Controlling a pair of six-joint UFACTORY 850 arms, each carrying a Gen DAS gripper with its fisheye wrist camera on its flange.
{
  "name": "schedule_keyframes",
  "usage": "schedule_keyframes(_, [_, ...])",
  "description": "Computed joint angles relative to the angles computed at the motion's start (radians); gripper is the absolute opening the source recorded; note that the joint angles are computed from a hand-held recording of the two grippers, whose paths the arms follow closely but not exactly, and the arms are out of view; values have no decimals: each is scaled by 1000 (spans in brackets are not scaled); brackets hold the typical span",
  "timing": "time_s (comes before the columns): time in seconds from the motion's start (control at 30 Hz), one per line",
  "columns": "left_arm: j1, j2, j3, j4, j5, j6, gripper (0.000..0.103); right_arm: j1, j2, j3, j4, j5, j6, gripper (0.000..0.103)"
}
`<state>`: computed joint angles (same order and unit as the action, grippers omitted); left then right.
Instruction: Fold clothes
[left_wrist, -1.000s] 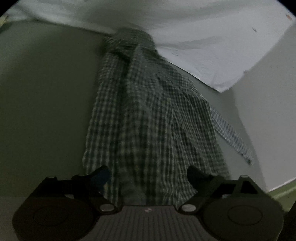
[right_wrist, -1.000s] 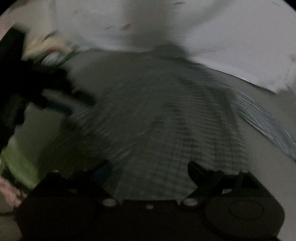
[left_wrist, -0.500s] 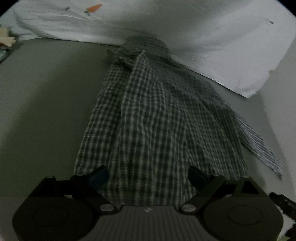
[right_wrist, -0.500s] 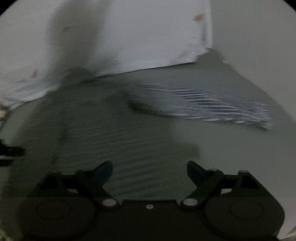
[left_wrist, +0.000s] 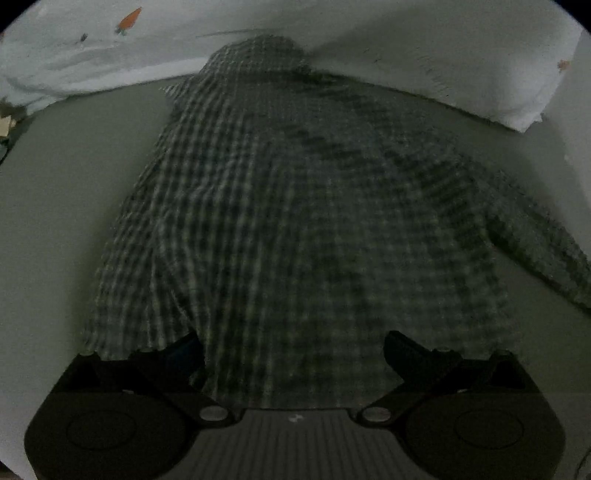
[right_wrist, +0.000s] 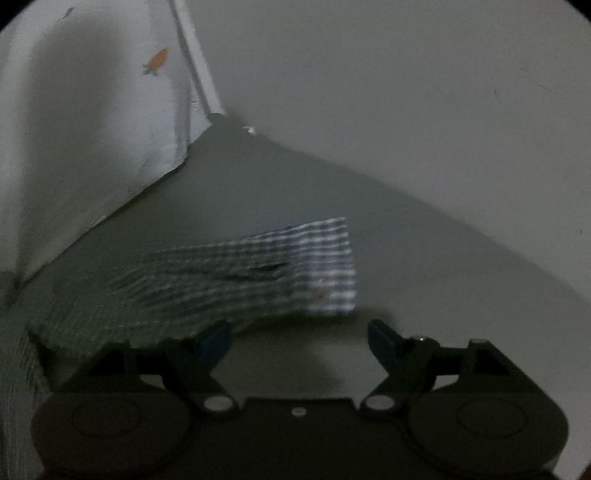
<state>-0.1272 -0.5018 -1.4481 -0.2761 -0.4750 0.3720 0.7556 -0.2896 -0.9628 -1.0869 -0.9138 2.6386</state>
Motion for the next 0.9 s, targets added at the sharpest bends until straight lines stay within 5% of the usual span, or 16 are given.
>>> schedule_keyframes(0.3, [-62, 26, -5, -67, -40, 59, 101, -74, 16, 75, -247, 118, 304, 81])
schedule_keyframes(0.4, [-71, 28, -8, -63, -43, 57, 101, -96, 10, 62, -259, 129, 344, 32])
schedule_keyframes(0.9, [6, 111, 97, 169, -57, -277, 101, -128, 30, 11, -303, 178, 118, 30])
